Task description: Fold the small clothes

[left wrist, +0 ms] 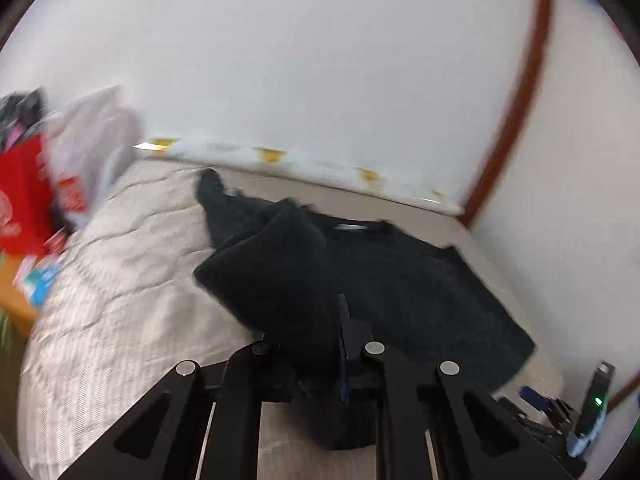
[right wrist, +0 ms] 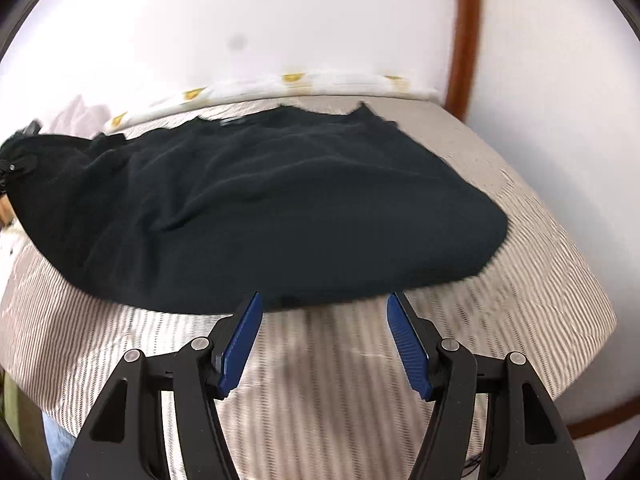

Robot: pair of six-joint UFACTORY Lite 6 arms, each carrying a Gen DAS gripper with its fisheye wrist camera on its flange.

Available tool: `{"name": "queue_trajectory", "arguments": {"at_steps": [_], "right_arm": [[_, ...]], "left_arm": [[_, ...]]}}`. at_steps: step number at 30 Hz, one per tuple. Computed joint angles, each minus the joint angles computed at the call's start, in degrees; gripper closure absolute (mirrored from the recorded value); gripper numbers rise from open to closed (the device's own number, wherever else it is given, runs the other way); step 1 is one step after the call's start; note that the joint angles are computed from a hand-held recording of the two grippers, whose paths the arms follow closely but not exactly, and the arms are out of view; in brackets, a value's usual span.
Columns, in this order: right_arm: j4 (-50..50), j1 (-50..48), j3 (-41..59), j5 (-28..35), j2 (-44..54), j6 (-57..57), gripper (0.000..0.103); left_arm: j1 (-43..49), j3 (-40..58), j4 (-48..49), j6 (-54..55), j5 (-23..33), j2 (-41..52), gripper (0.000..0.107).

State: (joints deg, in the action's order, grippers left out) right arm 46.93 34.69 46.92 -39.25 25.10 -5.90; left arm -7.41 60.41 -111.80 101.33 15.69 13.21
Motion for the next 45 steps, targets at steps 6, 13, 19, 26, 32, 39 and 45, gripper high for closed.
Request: {"name": "queue_trajectory", "arguments": {"at_steps": [6, 13, 19, 26, 32, 39, 45], "right_arm": [[-1.24, -2.46, -3.82, -0.85, -1.28, 2.95, 0.039], [-2.42, -4.02, -6.41, -0.81, -3.56, 4.68, 0.039], [-6.43, -4.04, -3.97, 0.77, -5.06, 6.93, 0.039], [-19.61, -3.05, 2.36, 2.43, -4.36, 17.94, 0.031], [-23.46, -1.43, 13.78, 7.52, 2.49, 22.18, 0.022], [-39.01, -4.17, 31.08, 13.04, 15.72, 40.59, 0.022], [-29.43, -4.06, 47.59, 18.65, 25.68, 30.65, 0.068]], "left_arm": [[-10.18, 8.36, 13.32, -9.53, 0.6, 9.29, 0.094], [-14.14, 14.42, 15.23, -10.54, 1.82, 21.0, 0.093], [-10.3, 5.5, 15.54, -6.51, 9.77, 13.44, 0.08], [-2.6, -12.4, -0.72, 16.91, 8.85, -0.93, 0.046], [3.51, -17.52, -3.94, 24.31, 9.26, -0.18, 0.046], [3.75, -14.23, -0.65, 21.13, 9.25, 4.86, 0.046], [1.05, -7.66, 5.36, 10.53, 8.1, 10.11, 0.046]]}}
